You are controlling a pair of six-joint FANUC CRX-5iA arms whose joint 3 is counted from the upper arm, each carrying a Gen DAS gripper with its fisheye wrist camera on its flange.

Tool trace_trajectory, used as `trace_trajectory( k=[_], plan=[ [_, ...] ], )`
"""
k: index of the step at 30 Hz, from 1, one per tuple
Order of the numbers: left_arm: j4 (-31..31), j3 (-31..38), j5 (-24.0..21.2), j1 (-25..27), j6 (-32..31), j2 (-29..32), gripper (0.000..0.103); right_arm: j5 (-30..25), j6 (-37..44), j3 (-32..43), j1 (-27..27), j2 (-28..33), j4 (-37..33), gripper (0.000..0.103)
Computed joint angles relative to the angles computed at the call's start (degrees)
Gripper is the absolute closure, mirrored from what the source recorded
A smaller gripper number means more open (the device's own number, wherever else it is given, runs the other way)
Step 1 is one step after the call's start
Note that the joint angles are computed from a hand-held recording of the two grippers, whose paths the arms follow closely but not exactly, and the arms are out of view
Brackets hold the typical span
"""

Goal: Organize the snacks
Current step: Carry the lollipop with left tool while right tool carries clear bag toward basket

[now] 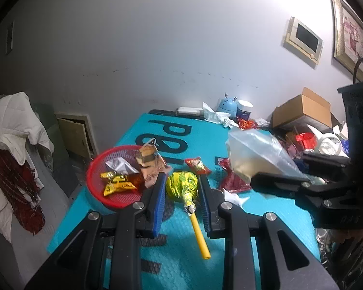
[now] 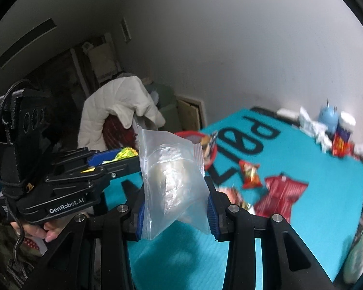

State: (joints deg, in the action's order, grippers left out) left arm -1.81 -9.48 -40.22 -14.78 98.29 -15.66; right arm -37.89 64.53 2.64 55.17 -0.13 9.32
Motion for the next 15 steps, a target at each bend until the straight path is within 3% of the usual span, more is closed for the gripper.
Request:
trace_trajectory(
  k=[6, 15],
  plan=[
    [1.6, 0.9, 1.5, 2.0, -2.2, 1.1, 0.078, -0.4, 2.5, 4.9, -0.7, 3.5, 0.6, 0.064],
    [1.3, 3.9, 2.0, 5.3, -3.5, 3.0, 0.078, -1.8, 11.2, 15.5, -3.0, 10.6, -7.3, 0.064]
  ],
)
